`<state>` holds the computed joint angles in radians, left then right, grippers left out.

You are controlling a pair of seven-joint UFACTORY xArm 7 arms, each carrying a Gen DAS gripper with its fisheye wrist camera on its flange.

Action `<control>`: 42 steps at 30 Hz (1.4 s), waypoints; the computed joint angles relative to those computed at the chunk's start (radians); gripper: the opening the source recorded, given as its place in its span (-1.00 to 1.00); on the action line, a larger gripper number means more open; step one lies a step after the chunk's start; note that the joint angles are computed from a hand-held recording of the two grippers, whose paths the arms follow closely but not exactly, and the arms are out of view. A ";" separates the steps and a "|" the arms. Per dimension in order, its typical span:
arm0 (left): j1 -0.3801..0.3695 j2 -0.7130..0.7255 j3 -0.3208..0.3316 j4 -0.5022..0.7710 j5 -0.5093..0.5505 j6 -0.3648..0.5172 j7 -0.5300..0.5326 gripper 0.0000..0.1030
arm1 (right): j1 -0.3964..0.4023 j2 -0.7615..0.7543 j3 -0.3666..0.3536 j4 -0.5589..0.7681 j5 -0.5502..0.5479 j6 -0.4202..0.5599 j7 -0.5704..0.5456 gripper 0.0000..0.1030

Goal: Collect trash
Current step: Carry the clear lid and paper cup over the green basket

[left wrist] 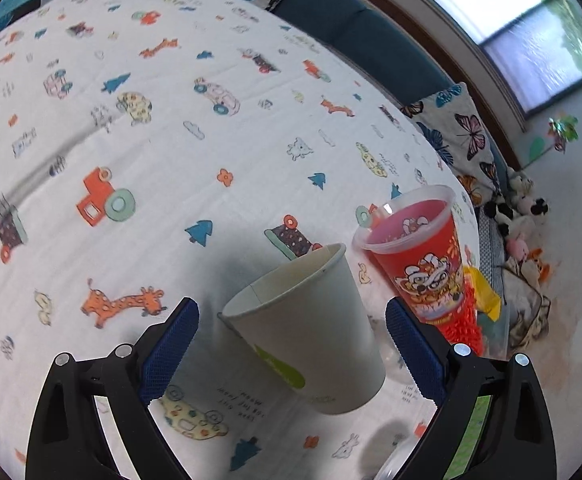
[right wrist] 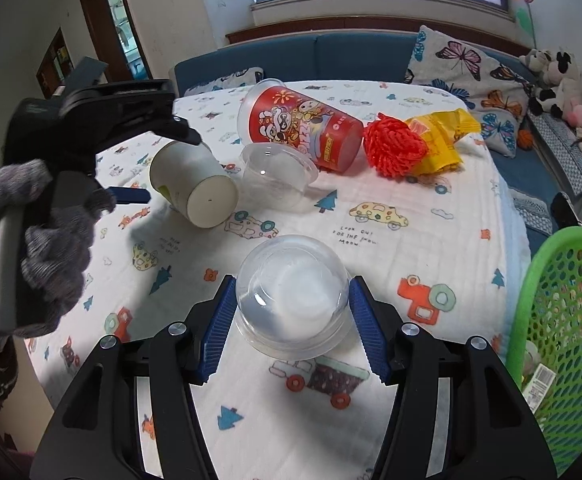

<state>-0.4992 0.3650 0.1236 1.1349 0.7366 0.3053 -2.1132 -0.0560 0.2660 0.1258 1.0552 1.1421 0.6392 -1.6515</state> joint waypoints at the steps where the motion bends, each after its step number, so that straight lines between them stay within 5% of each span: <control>1: 0.002 0.004 -0.001 0.001 -0.007 -0.003 -0.005 0.77 | -0.003 -0.004 -0.001 -0.003 0.002 0.004 -0.002 0.12; 6: 0.006 0.033 0.006 0.023 -0.048 -0.006 -0.004 0.77 | -0.012 -0.013 -0.011 -0.015 0.007 0.018 -0.008 0.12; 11: 0.021 0.056 0.004 0.027 -0.111 -0.051 0.037 0.46 | -0.015 -0.010 -0.017 -0.018 0.006 0.015 -0.002 0.12; 15: -0.011 0.059 0.045 0.022 -0.126 -0.078 0.048 0.40 | -0.023 -0.013 -0.019 -0.023 0.005 0.026 0.005 0.12; 25: -0.068 -0.029 0.086 -0.055 0.004 -0.099 0.035 0.34 | -0.039 -0.050 -0.045 -0.055 0.032 0.048 0.009 0.12; 34: -0.032 -0.091 -0.037 -0.049 0.126 -0.039 0.091 0.34 | -0.067 -0.087 -0.082 -0.075 0.069 0.059 0.006 0.12; 42: -0.040 -0.022 -0.112 0.089 0.058 -0.024 0.290 0.34 | -0.114 -0.066 -0.118 -0.041 0.081 0.032 0.031 0.12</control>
